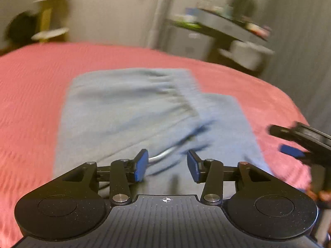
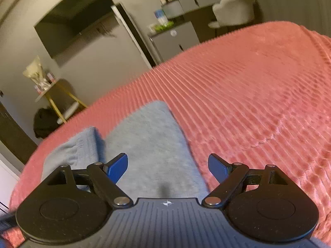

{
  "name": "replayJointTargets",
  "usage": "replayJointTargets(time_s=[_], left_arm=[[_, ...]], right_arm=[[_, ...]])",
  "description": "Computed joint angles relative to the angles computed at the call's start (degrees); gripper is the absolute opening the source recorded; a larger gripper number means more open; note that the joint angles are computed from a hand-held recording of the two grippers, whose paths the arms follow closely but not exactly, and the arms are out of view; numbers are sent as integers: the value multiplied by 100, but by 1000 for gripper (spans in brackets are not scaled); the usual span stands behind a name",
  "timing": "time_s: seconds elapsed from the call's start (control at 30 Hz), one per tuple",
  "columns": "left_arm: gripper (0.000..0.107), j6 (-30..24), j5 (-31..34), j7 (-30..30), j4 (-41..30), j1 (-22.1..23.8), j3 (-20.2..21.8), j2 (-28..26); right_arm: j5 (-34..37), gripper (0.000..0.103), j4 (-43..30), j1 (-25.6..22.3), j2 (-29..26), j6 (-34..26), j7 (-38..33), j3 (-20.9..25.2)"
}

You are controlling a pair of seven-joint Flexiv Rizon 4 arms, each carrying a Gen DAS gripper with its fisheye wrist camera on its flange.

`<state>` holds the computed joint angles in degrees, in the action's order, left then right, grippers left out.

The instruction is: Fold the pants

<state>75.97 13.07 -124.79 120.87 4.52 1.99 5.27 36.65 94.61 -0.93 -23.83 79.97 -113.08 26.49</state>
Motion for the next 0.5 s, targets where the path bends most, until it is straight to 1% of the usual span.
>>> replayJointTargets(time_s=[0.03, 0.1, 0.13, 0.17, 0.2, 0.27, 0.3, 0.37, 0.4, 0.47, 0.5], left_arm=[[59, -324, 623, -855, -15, 207, -93, 201], [65, -866, 1513, -2302, -42, 614, -293, 546], [67, -1006, 1715, -2769, -31, 751, -327, 635], [68, -1126, 1767, -3174, -20, 826, -355, 692], [68, -1125, 1550, -3270, 38, 791, -263, 691], [68, -1013, 956, -2946, 188, 619, -33, 636], [68, -980, 815, -2794, 214, 571, -9, 601], [69, -992, 908, -2716, 180, 570, -103, 548], [70, -932, 940, -2646, 196, 551, -110, 527], [70, -772, 854, -2472, 176, 509, -96, 374], [70, -767, 800, -2405, 148, 488, -84, 315]], right_arm=[[94, 85, -9, -92, 19, -56, -149, 139], [288, 85, -138, -234, 10, -472, -446, 364], [383, 85, -227, -245, -3, -759, -524, 393], [482, 85, -353, -249, -41, -1124, -538, 421], [568, 85, -514, -239, -113, -1548, -449, 418], [696, 85, -875, -148, -311, -2372, 39, 316], [790, 85, -1044, -78, -432, -2644, 313, 250], [987, 85, -1368, 56, -684, -3084, 852, 101], [1128, 85, -1501, 117, -798, -3205, 1143, 22], [1465, 85, -1686, 208, -948, -3233, 1371, -72], [1573, 80, -1748, 290, -983, -3175, 1458, -128]])
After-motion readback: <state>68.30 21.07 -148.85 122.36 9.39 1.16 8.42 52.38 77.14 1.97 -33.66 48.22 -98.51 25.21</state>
